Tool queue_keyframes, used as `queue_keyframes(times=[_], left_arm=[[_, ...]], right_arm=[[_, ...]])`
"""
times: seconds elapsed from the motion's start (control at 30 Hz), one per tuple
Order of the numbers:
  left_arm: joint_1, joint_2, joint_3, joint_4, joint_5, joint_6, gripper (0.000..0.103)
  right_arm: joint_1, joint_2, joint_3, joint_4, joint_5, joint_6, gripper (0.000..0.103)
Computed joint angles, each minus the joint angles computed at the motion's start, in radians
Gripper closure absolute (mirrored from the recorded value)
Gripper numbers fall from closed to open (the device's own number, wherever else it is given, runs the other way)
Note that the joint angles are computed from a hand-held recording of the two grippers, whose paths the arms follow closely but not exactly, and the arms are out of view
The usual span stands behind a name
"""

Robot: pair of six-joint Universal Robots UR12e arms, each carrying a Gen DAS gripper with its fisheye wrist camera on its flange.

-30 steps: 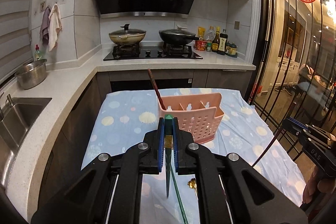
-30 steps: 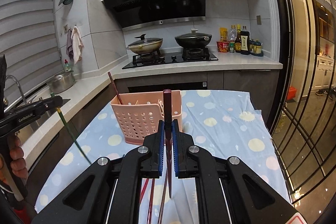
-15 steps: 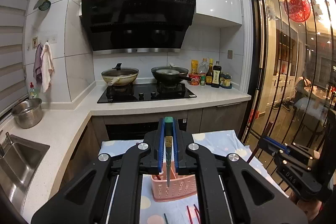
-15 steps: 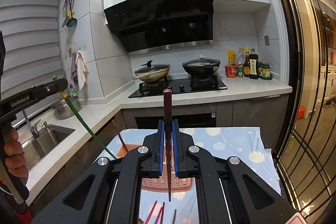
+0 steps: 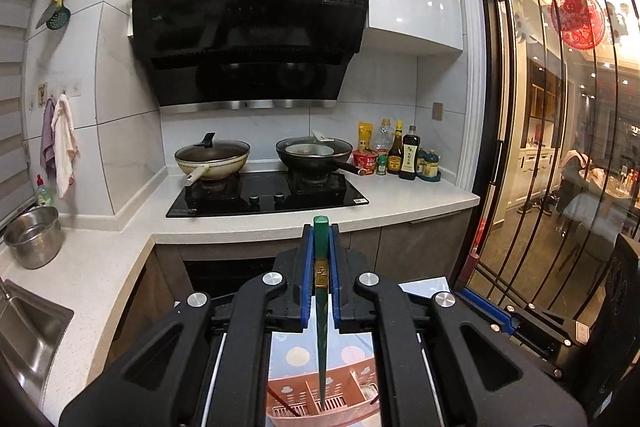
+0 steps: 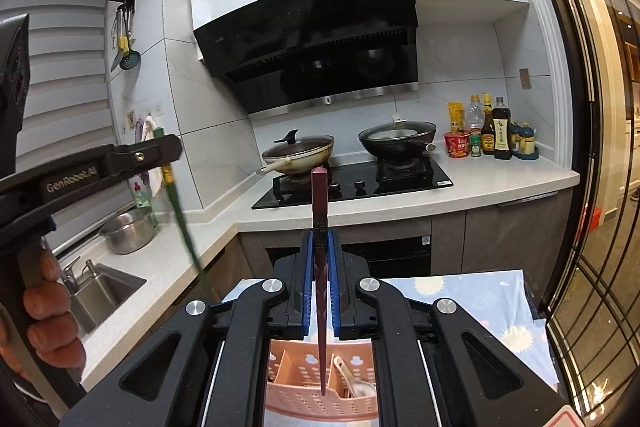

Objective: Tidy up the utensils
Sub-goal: 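Lift the green chopstick with the left tool while the right tool carries its chopstick to the holder, then insert the green chopstick into the holder with the left tool while the right tool releases its chopstick there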

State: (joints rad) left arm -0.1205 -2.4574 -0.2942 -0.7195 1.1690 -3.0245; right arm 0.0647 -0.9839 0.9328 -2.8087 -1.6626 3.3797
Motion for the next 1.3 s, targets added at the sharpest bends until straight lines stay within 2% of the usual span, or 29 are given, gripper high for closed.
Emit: queue_keyframes(times=[0.37,0.7,1.17,1.3], left_arm=[[-0.008,-0.079,0.122,-0.117,0.007,0.019,0.096],[-0.007,-0.117,0.218,-0.145,0.008,0.026,0.096],[-0.008,-0.064,0.101,-0.085,-0.006,0.038,0.096],[-0.011,-0.07,0.106,-0.099,-0.007,0.043,0.096]], right_arm=[[-0.005,0.045,-0.085,0.008,0.02,0.001,0.096],[-0.001,0.066,-0.116,0.031,0.021,-0.003,0.096],[-0.001,0.079,-0.09,0.118,0.02,0.002,0.096],[-0.002,0.073,-0.068,0.128,0.023,0.004,0.096]])
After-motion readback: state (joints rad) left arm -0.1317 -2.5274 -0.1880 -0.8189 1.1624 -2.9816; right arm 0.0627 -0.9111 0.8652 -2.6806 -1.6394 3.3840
